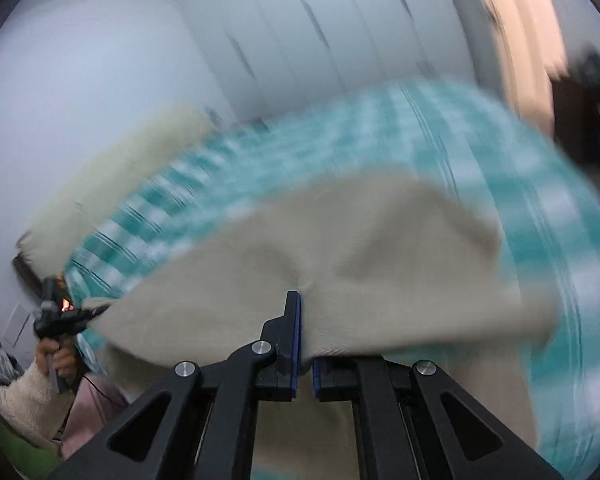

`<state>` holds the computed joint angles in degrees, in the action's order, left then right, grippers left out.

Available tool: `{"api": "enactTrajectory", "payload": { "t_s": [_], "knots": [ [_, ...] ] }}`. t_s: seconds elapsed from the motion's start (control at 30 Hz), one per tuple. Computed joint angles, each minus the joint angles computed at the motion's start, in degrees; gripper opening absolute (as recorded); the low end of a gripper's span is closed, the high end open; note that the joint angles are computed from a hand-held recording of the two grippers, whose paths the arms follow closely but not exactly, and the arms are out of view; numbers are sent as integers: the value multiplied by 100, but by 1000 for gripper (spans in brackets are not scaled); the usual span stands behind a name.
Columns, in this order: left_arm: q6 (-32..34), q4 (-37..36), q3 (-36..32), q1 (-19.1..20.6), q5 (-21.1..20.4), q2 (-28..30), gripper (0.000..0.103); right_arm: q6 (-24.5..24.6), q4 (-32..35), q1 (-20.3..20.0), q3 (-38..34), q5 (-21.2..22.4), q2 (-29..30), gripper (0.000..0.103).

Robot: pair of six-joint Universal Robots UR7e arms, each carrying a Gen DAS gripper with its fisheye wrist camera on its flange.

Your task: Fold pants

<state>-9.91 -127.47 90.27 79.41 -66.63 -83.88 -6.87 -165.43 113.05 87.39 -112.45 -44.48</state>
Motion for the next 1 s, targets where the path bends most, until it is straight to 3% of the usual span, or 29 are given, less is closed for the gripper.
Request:
{"api": "enactTrajectory", "payload": {
  "t_s": [0.1,0.17,0.27,0.3,0.37,0.4,0.53,0.6,0.63,0.77,0.83,0.9,0.93,0.97,1.0],
  "knots": [
    [-387,585,284,296,28,187,7,1203,567,-489,700,-470,-152,4],
    [-422,437,385,314,103,240,8,1631,745,-680,904,-670,-116,7],
    [-219,457,222,225,176,294,8,2011,448,-864,1174,-355,-190,15],
    [-172,447,178,236,176,324,8,2048,255,-902,1235,-189,-238,21],
    [-175,476,157,261,150,322,8,2134,-280,-1008,1409,182,-331,63],
    [-193,463,186,280,147,315,8,2241,-539,-1052,1488,207,-365,65],
    [-106,353,349,263,268,281,8,3148,-1541,-1333,1832,321,-513,61],
    [-73,319,321,244,263,314,8,3440,-1739,-1424,1874,229,-608,22],
    [-41,334,314,210,243,285,7,3401,-1533,-1371,1795,-40,-637,3],
    [256,330,421,39,569,260,7,2690,-743,-1053,1431,-1002,-607,3],
    [152,567,404,97,783,413,8,2870,138,-1099,1217,-1407,-481,3],
    [197,469,494,79,917,405,12,3163,417,-1118,1110,-1444,-443,3],
    [240,471,531,22,1017,363,17,3143,403,-1078,1074,-1559,-417,6],
    [264,577,552,-55,1154,302,24,3124,421,-1048,1054,-1628,-409,16],
    [274,736,554,-114,1259,231,44,3133,459,-1006,1071,-1704,-436,21]
  ]
}}
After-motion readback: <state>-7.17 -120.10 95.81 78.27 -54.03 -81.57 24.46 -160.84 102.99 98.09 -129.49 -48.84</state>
